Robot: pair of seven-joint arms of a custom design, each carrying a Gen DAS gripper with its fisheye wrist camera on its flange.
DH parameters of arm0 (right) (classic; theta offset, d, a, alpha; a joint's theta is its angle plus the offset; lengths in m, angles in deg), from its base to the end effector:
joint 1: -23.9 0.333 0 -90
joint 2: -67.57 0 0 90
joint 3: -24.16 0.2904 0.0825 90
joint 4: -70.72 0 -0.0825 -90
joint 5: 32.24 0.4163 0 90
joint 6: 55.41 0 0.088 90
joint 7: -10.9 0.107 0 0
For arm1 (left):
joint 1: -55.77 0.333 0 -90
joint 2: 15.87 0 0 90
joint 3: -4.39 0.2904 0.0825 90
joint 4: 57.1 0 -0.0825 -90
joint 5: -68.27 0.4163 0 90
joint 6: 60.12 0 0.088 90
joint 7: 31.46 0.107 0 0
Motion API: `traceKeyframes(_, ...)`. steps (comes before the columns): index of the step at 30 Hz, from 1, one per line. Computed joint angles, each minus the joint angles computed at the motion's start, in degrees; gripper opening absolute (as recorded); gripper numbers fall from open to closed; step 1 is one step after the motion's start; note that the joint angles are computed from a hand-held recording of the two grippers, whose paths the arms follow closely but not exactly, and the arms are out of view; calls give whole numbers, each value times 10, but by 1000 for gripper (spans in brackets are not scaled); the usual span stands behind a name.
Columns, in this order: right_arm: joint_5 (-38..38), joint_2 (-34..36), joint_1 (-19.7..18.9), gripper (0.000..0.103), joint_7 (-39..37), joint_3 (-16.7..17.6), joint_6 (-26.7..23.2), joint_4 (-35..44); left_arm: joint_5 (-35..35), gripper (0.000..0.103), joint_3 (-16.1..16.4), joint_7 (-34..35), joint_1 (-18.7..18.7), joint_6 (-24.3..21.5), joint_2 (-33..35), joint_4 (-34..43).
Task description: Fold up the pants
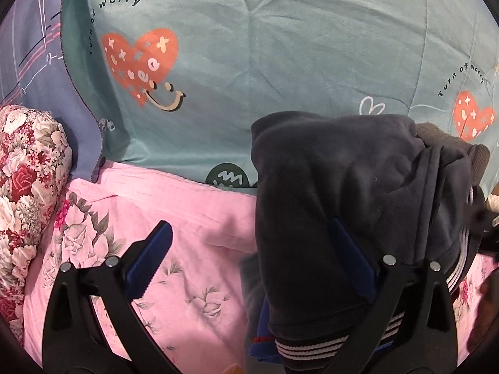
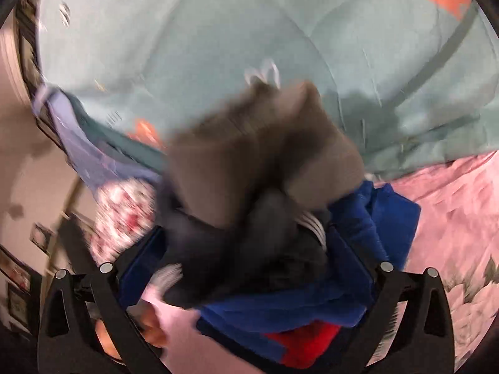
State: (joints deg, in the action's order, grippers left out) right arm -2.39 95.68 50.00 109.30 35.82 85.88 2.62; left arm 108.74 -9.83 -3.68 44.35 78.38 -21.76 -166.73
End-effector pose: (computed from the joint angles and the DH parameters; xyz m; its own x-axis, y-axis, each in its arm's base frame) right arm 0.6327 0.4364 0.5792 0.3202 -0.6864 -0.6529 -0.8752 0.0493 -0.4812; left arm 0.5496 -0.2661 0.5731 0.2179 -0.9753 0.0348 -0.6372 -0.1692 -0.7519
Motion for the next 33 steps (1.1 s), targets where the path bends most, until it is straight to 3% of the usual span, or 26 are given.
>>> traceKeyframes(3,2,31,6,99,14,0,3,32,1,101,1,-3,0,-3,5,2)
traceKeyframes(6,53,26,-12,66,-19,29,24,19,12,100,0,-15,1,-6,4,1)
traceKeyframes(15,105,-118,11,62,-144,50,151,-141,24,97,-10,-34,7,72,-85,-80)
traceKeyframes(18,208,-200,15,61,-201,67,213,-238,8,97,-16,-8,6,105,-116,-106)
traceKeyframes(20,244,-242,27,61,-177,66,257,-305,5,97,-27,27,2,106,-113,-104)
traceKeyframes(23,170,-244,51,63,-49,27,255,-358,1,100,-39,63,-3,79,-76,-78)
traceKeyframes(24,184,-237,47,68,-42,21,241,-363,-8,101,-37,64,-6,78,-68,-72)
traceKeyframes(26,264,-226,36,70,-93,25,223,-357,-22,101,-32,60,-9,80,-63,-65)
traceKeyframes(27,267,-228,37,72,-101,25,227,-356,-16,101,-35,52,-8,74,-63,-62)
traceKeyframes(31,182,-265,49,72,-40,15,238,-376,-25,101,-31,34,-10,52,-61,-51)
traceKeyframes(33,97,-285,54,72,28,10,253,-394,-35,101,-26,32,-10,50,-62,-51)
